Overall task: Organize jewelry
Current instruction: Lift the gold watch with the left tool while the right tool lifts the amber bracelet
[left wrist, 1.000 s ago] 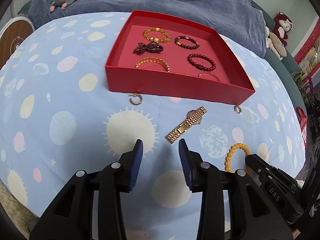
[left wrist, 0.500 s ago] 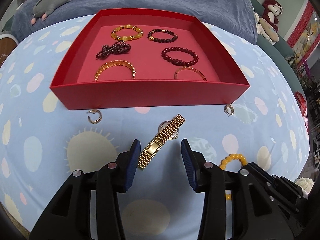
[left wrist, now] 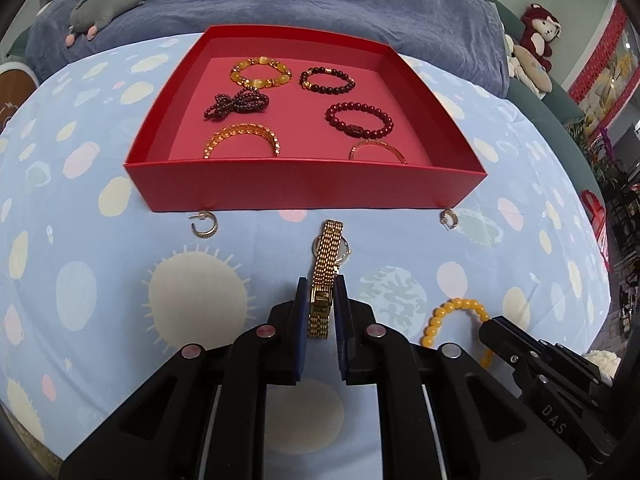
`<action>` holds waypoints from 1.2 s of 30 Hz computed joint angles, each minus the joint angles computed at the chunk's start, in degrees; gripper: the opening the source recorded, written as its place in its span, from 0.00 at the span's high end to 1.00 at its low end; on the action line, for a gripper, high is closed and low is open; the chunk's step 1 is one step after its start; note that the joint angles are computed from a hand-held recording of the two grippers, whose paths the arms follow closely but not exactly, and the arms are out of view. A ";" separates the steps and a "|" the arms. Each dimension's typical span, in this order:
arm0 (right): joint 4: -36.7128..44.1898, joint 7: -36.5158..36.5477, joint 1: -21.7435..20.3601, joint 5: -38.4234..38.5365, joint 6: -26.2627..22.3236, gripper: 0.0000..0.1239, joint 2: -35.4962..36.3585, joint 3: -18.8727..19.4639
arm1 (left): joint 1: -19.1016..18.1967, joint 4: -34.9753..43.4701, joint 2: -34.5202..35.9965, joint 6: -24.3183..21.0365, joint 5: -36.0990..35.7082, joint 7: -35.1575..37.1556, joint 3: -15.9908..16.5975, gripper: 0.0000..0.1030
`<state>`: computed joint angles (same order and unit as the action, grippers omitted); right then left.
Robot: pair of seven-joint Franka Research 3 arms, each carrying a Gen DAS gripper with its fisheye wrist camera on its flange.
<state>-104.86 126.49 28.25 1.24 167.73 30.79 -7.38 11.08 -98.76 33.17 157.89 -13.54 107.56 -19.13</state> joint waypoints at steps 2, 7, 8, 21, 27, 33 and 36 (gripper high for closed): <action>-0.54 0.06 0.48 -0.36 0.57 0.94 -0.72 -0.33 | 1.29 -0.96 -1.07 -0.31 -1.42 0.69 -1.09 0.89; -2.32 1.05 2.23 -1.69 2.14 0.94 -3.00 -1.68 | 3.08 -3.39 -3.90 -0.47 -5.17 2.74 -2.12 0.89; -2.66 1.32 2.55 -1.97 2.45 0.94 -3.43 -1.92 | 3.25 -3.97 -4.52 -0.32 -5.92 3.15 -2.17 0.89; -4.25 2.69 4.85 -5.07 4.03 0.94 -6.63 -2.40 | 3.63 -9.39 -12.19 -2.54 -15.98 10.07 -0.01 0.89; -2.56 1.86 4.22 -5.05 3.91 0.94 -6.22 -1.39 | 2.25 -9.12 -13.64 -3.93 -18.99 12.52 1.92 0.89; 4.02 -1.80 1.10 -2.58 2.84 0.94 -2.93 1.00 | 0.64 -3.15 -11.18 -5.34 -19.15 12.42 3.06 0.89; 10.38 -4.66 -1.17 -0.60 1.28 0.94 0.52 2.66 | -0.44 2.88 -7.67 -6.00 -16.86 10.32 3.35 0.89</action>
